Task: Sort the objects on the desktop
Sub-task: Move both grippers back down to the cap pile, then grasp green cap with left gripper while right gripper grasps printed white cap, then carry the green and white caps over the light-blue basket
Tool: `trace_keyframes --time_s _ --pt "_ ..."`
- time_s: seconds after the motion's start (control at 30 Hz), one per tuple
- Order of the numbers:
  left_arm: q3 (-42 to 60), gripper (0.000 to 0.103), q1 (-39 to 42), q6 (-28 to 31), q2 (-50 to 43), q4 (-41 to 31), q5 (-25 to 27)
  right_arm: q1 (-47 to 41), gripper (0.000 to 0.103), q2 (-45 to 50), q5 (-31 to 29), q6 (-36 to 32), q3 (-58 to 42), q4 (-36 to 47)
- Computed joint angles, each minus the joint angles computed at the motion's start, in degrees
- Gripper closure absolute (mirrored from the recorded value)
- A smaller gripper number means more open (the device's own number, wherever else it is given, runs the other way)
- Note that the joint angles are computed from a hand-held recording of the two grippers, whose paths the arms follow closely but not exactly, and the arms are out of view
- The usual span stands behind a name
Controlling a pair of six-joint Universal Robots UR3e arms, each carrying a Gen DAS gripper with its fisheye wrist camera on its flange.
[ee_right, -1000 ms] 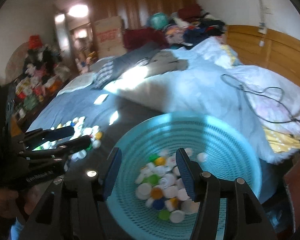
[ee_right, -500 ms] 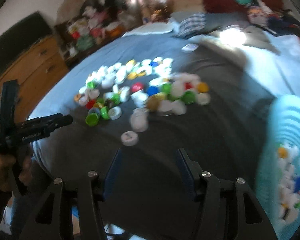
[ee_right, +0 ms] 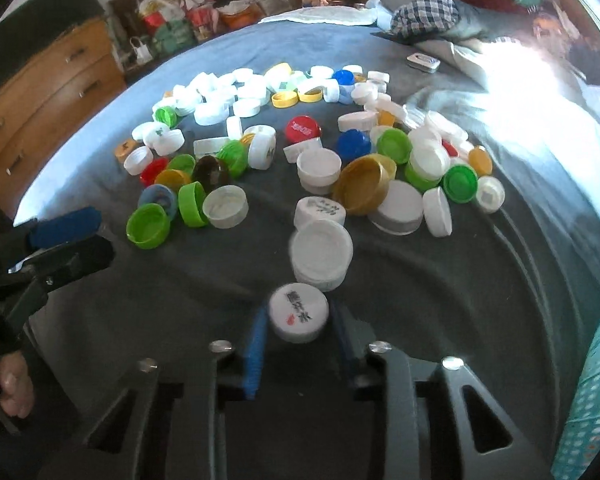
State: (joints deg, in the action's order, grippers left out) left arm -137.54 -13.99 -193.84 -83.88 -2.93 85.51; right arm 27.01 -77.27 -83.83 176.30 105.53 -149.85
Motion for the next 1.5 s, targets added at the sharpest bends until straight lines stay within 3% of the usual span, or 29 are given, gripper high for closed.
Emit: trace_keyframes --time_s 0.2,0.3,0.5,0.6,0.73,0.8,0.83,1.13,1.5 --pt "4.3 0.053 0.5 7.0 -6.6 -3.1 -8.3 -2.0 0.072 -5.3 1.0 0.4 4.8 0.0" --pt "-0.2 0.053 3.2 4.8 -3.0 1.0 -13.5 -4.2 0.072 -9.6 2.6 -0.2 8.2 0.3" --pt "2.2 0.054 -0.4 0.7 -5.7 2.0 -6.1 -5.8 0.071 -12.1 3.6 -2.0 11.1 0.0" --pt "4.5 0.054 -1.4 0.4 -9.2 2.7 -6.2 -6.1 0.071 -11.4 3.8 -1.9 12.0 -0.7" --pt "6.9 0.055 -3.4 -1.0 -12.1 3.0 -2.4 -5.9 0.071 -11.4 3.9 -1.7 12.8 -1.2" --pt "8.0 0.066 -4.4 -1.8 -12.9 2.3 0.1 -6.0 0.071 -11.6 4.1 -1.6 13.0 -1.3" --pt "8.2 0.078 -4.3 -2.5 -13.1 2.0 0.4 -6.1 0.071 -11.7 4.1 -1.7 12.9 -1.2" --pt "8.1 0.078 -4.0 -6.5 -6.9 -3.0 1.4 -6.8 0.071 -16.4 4.7 -1.5 13.0 1.0" --pt "20.5 0.078 -9.9 -8.5 -2.3 -13.8 5.8 -13.6 0.071 -34.7 5.4 -2.9 10.9 12.0"
